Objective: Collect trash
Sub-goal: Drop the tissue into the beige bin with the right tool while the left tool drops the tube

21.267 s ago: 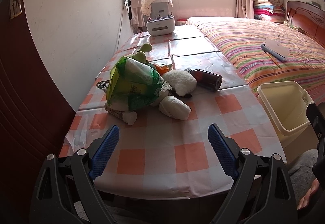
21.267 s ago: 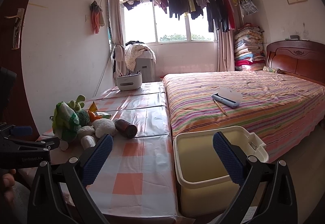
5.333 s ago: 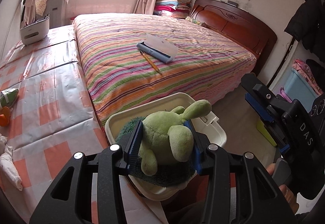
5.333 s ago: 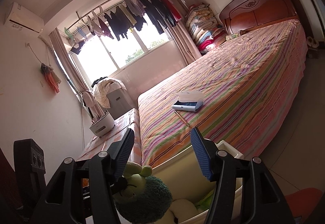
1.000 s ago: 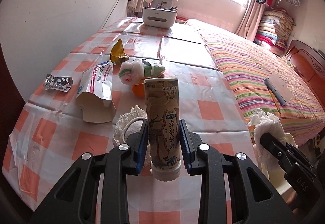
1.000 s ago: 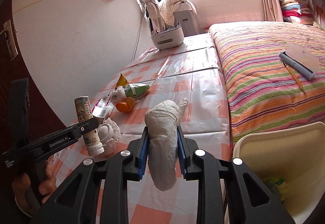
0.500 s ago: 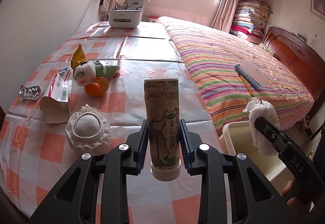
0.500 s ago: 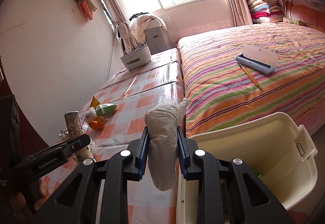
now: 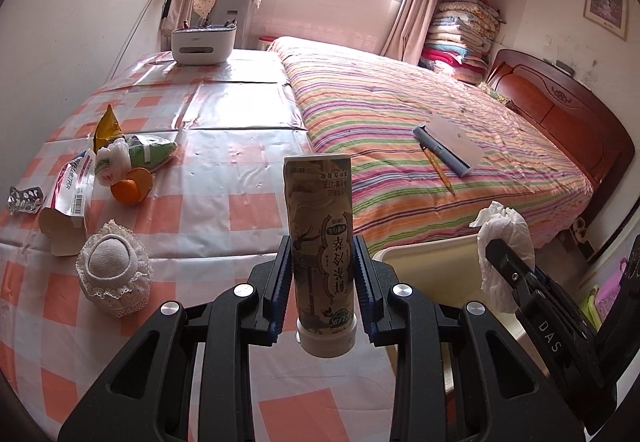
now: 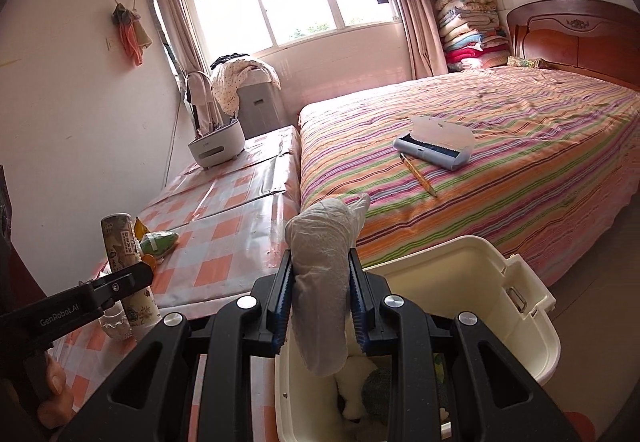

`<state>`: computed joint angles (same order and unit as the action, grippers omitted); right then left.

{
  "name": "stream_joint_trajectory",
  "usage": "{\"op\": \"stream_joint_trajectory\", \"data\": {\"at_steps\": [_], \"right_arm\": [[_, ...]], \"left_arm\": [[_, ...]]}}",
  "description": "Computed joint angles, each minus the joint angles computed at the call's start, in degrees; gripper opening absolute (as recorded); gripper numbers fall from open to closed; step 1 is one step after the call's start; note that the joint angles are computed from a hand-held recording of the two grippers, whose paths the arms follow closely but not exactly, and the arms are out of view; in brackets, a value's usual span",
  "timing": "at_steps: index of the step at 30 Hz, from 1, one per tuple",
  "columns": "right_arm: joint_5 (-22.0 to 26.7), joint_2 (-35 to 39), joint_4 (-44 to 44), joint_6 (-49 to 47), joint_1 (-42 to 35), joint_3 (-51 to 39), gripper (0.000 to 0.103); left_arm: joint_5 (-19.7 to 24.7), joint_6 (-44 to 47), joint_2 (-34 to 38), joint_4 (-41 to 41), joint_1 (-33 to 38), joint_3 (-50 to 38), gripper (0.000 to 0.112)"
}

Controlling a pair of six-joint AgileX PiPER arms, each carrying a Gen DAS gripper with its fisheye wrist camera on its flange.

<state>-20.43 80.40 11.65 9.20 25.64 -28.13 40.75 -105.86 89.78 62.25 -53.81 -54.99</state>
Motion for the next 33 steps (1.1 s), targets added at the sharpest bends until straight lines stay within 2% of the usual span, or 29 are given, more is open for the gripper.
{"op": "stream_joint_trajectory", "data": {"at_steps": [2, 4, 14, 20, 21, 23, 26, 30, 33], "right_arm": [[-0.1, -0.5, 0.4, 0.0, -0.9, 0.7, 0.025], [-0.3, -1.2, -3.5, 4.1, -2.3, 1.6, 0.025], [-1.6, -3.4, 2.9, -1.0, -1.8, 3.4, 0.027], [-1.4, -3.8, 3.2, -0.7, -2.3, 3.6, 0.027], [-1.2, -3.8, 1.5, 1.1, -2.9, 3.6, 0.028], [-1.0, -4.0, 0.9, 2.3, -3.4, 3.7, 0.039], [-1.4, -4.5, 2.1, 1.8, -3.4, 4.2, 0.05], [-3.9, -5.8, -0.4, 6.0, -4.7, 5.9, 0.05], [-6.1, -6.9, -2.1, 9.4, -6.0, 7.3, 0.05]], "left_arm": [[-0.4, 0.5, 0.9, -0.2, -0.3, -1.0, 0.029], [-0.1, 0.8, 1.8, -0.2, -0.9, -2.2, 0.029], [-1.8, 2.8, 4.1, -0.5, -1.2, -5.0, 0.029], [-2.8, 3.3, 5.1, -0.5, -1.4, -5.9, 0.029], [-2.8, 3.4, 5.2, -0.5, -1.5, -6.0, 0.029], [-2.9, 3.8, 5.5, -0.6, -1.7, -6.3, 0.029], [-2.6, 3.6, 5.9, -0.3, -2.2, -6.7, 0.029], [-4.6, 5.1, 6.4, -0.9, -1.8, -6.9, 0.029], [-8.6, 6.8, 6.8, -1.4, -1.1, -6.9, 0.029]]}}
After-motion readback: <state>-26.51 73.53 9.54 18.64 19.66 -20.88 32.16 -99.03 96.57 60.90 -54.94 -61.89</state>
